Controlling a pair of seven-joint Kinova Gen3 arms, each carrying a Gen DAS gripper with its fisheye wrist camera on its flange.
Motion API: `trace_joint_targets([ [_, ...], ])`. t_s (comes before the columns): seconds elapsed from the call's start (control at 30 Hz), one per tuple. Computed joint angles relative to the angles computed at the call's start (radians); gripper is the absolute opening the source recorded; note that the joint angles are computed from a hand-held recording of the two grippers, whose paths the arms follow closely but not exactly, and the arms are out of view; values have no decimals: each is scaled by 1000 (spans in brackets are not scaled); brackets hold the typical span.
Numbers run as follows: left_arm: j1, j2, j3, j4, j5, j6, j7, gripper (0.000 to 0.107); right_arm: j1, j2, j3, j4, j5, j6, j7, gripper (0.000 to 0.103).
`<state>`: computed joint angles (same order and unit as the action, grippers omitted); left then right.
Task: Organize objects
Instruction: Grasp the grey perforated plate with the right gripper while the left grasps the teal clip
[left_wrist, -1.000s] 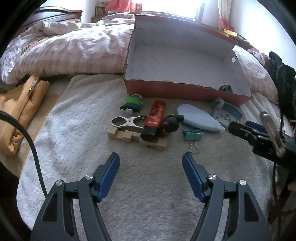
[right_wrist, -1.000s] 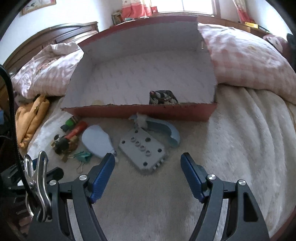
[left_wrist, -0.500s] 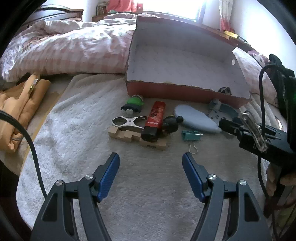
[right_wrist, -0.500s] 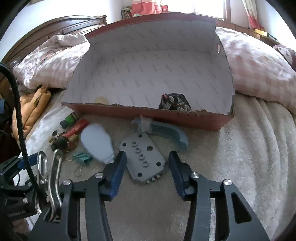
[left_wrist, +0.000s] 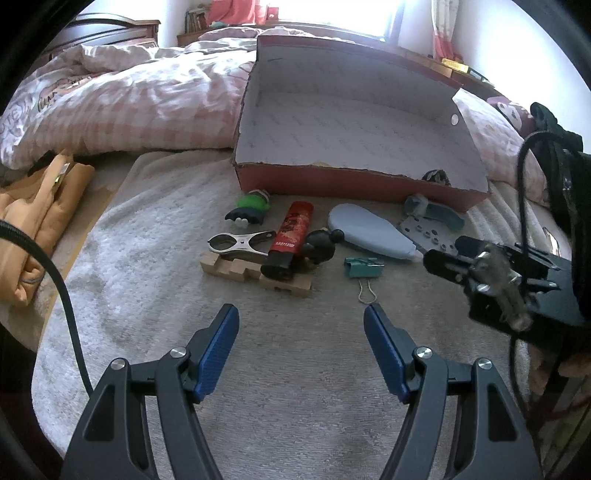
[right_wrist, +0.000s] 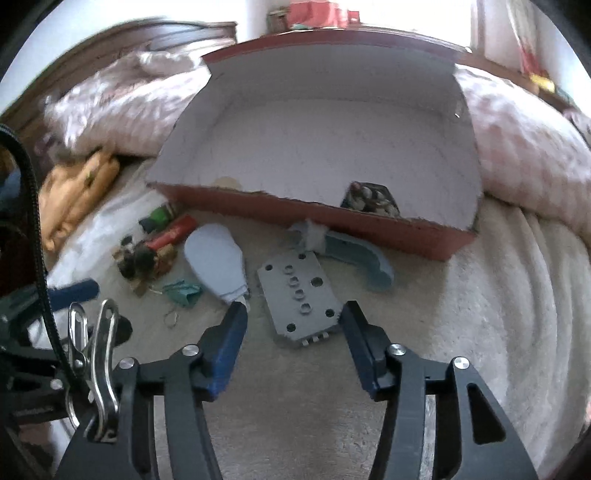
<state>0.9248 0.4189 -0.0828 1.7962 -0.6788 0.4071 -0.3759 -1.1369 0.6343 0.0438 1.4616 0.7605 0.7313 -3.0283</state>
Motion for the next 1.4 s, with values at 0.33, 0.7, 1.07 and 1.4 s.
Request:
trace_joint_targets([
  [0.33, -7, 5, 8, -13, 17, -1, -15, 71, 5, 19, 2, -33, -34, 50, 23, 50],
  [0.7, 37, 44, -8, -64, -2, -40, -74, 64, -47, -41, -36, 44, -24, 151, -155, 49],
  [1.07, 53, 132, -31, -170, 27, 48, -116, 56, -61, -53, -53, 111, 85, 134, -284, 51],
  [1.4, 73, 138, -48, -176, 9, 41, -129, 24, -41, -61, -59, 136, 135, 71, -356, 56],
])
